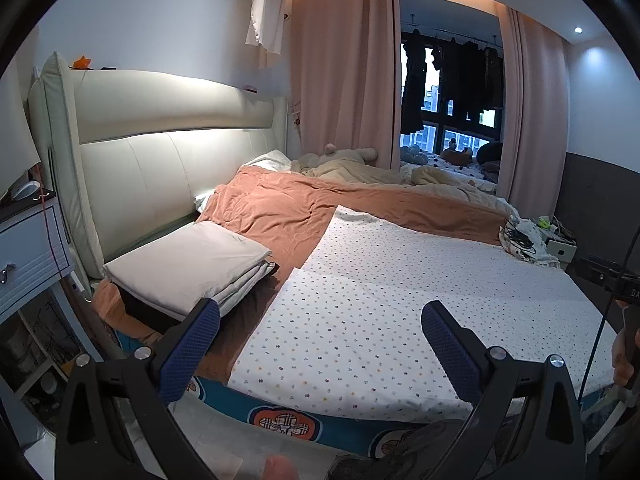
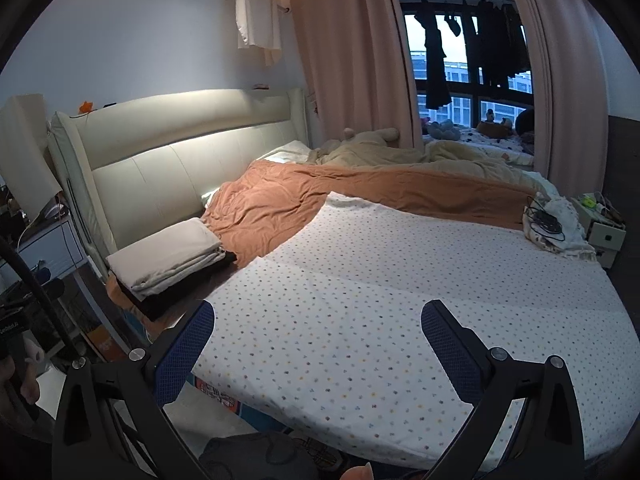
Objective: Fold large clothes
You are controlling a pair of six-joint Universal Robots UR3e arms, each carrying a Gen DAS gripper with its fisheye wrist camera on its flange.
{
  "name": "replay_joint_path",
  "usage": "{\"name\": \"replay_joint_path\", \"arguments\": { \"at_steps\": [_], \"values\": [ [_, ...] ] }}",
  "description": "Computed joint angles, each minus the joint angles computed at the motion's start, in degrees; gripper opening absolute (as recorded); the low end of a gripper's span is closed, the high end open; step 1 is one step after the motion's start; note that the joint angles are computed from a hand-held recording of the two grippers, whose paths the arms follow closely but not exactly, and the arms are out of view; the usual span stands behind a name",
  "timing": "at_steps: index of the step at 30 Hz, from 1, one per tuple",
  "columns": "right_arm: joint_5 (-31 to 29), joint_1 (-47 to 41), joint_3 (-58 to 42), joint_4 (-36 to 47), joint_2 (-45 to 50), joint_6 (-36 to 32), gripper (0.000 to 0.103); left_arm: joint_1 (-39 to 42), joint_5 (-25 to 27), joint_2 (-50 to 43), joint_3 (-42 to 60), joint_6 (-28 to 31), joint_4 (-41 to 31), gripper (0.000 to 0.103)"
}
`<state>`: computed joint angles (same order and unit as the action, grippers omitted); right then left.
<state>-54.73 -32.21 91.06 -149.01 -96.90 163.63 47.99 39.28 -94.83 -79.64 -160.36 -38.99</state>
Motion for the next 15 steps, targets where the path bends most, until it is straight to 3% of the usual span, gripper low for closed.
{"name": "replay_joint_path", "arguments": {
  "at_steps": [5, 8, 12, 15],
  "values": [
    [2.88, -3.1, 12.95, -3.57, -10.42, -0.93, 0.103, 2.4, -3.94, 6.17, -10.42, 1.3, 4.72, 0.103],
    [7.56, -8.28, 20.91, -2.79, -18.18, -2.04, 0.103, 3.98, -6.42, 9.97, -15.62, 2.92, 4.55, 0.103],
    [14.89, -16.4, 27.49, 3.98, -25.94, -6.56, 0.103, 5.71, -8.29, 14.66, -22.27, 3.67, 6.77, 0.103],
    [19.47, -22.41, 30.62, 7.72, -30.46, -8.75, 0.103, 7.48, -10.94, 18.21, -26.31, 6.17, 4.38, 0.103]
  ]
}}
